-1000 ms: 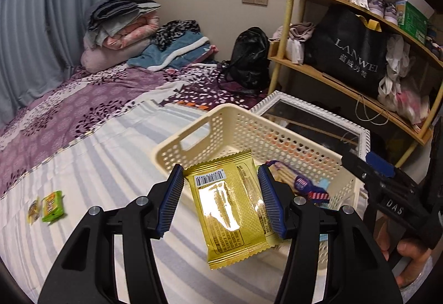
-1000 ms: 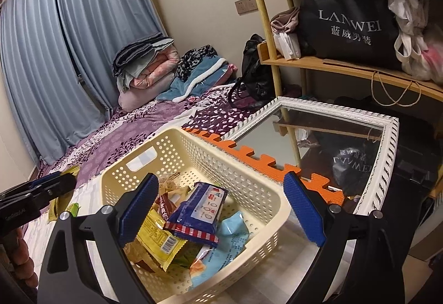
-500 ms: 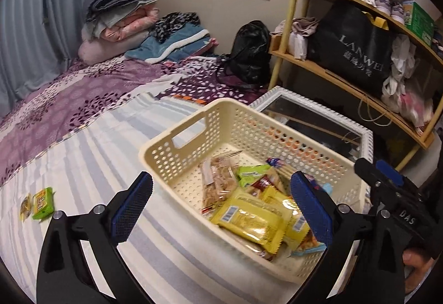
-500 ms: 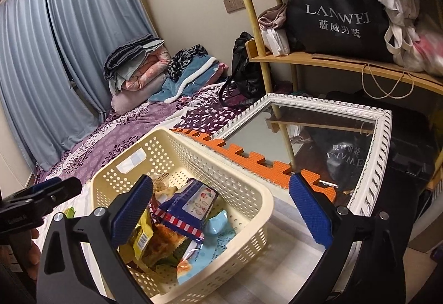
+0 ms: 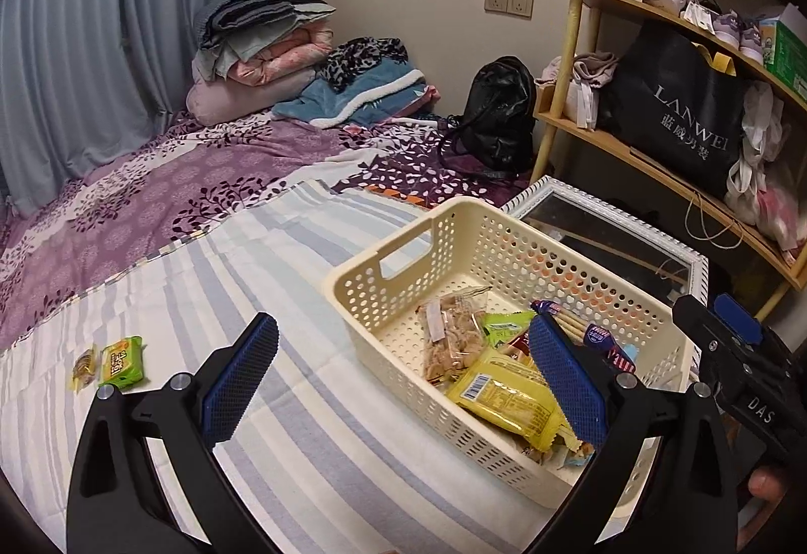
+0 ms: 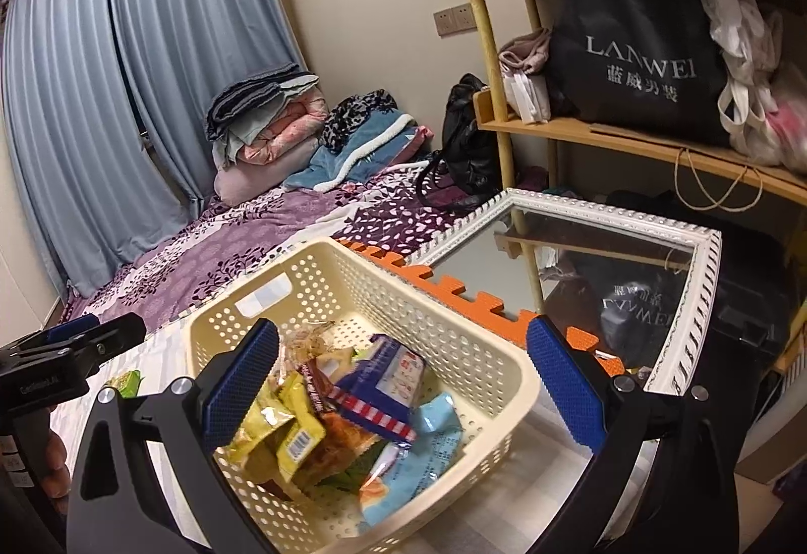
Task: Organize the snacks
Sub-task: 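Move both open tools back toward the last two snacks on the bed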
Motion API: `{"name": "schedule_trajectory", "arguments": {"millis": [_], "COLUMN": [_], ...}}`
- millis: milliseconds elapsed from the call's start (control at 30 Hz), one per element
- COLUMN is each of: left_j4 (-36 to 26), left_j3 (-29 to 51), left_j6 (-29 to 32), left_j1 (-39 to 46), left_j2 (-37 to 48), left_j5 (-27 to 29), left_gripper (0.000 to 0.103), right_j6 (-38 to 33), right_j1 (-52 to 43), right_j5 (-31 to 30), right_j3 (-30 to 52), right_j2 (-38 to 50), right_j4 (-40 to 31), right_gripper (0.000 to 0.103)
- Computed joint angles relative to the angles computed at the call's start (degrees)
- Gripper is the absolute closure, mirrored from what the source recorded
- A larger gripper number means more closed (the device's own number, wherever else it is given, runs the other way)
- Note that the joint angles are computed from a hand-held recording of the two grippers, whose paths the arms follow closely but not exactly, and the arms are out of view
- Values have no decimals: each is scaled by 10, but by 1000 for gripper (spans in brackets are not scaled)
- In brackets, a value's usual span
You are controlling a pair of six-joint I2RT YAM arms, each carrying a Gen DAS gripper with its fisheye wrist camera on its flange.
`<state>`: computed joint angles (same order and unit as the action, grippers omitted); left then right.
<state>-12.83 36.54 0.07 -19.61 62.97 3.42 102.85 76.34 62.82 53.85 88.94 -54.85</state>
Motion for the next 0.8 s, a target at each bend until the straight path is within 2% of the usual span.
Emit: {"name": "schedule_trajectory", "arguments": {"millis": [167, 400, 800], "left_j4": [-9, -23, -43], "left_j3": [-8, -25, -41], "left_j6": [18, 38, 120], "left_j1": [30, 117, 353], "left_j2": [-31, -79, -94], "left_j5": [-5, 38, 199], "left_gripper": [2, 2, 2], "right_j6": [-53, -150, -320], "right_j1": [5, 11, 17], "right_j5": [5, 5, -17], "right_j3": [29, 75, 212], "right_j2": [15, 46, 152], "right_j4": [22, 75, 140], "right_gripper": [5, 5, 5]}}
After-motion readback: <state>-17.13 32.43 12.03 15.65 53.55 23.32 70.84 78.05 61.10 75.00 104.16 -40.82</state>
